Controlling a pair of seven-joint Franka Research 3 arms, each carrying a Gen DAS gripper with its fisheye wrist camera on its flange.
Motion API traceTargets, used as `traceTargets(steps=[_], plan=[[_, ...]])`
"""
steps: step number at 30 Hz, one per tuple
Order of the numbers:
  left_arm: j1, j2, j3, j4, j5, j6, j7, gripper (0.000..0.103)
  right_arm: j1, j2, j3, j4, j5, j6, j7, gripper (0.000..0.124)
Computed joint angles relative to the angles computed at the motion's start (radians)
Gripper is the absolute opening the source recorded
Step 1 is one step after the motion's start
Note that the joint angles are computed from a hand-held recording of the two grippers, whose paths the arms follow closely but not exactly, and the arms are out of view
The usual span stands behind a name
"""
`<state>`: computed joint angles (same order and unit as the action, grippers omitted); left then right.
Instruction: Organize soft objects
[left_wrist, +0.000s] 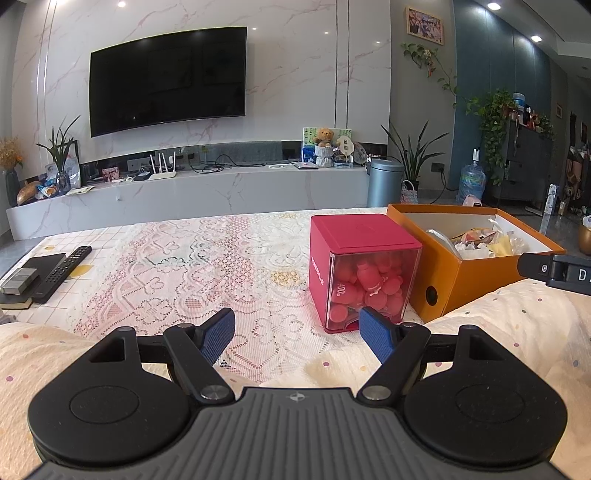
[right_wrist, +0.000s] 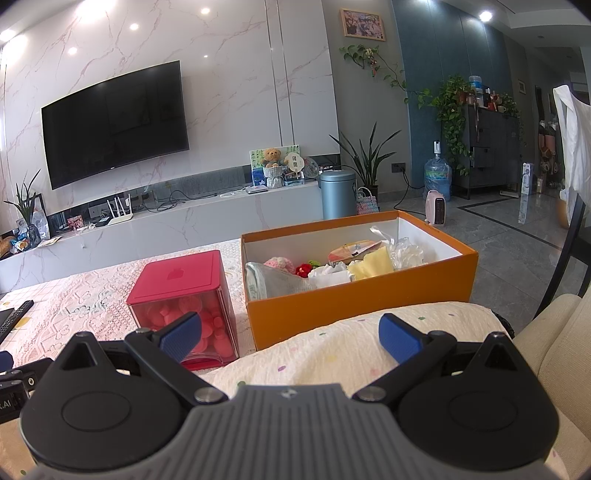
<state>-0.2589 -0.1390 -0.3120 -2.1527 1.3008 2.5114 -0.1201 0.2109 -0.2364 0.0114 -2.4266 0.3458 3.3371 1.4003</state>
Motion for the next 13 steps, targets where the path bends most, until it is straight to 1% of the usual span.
traceTargets(steps=[13], plan=[[-0.002,-0.001,0.001,0.001,0.004,-0.002,-0.009,0.090,-0.004,0.000,0.003,0.000,-0.002,-0.002,0.001,0.100]])
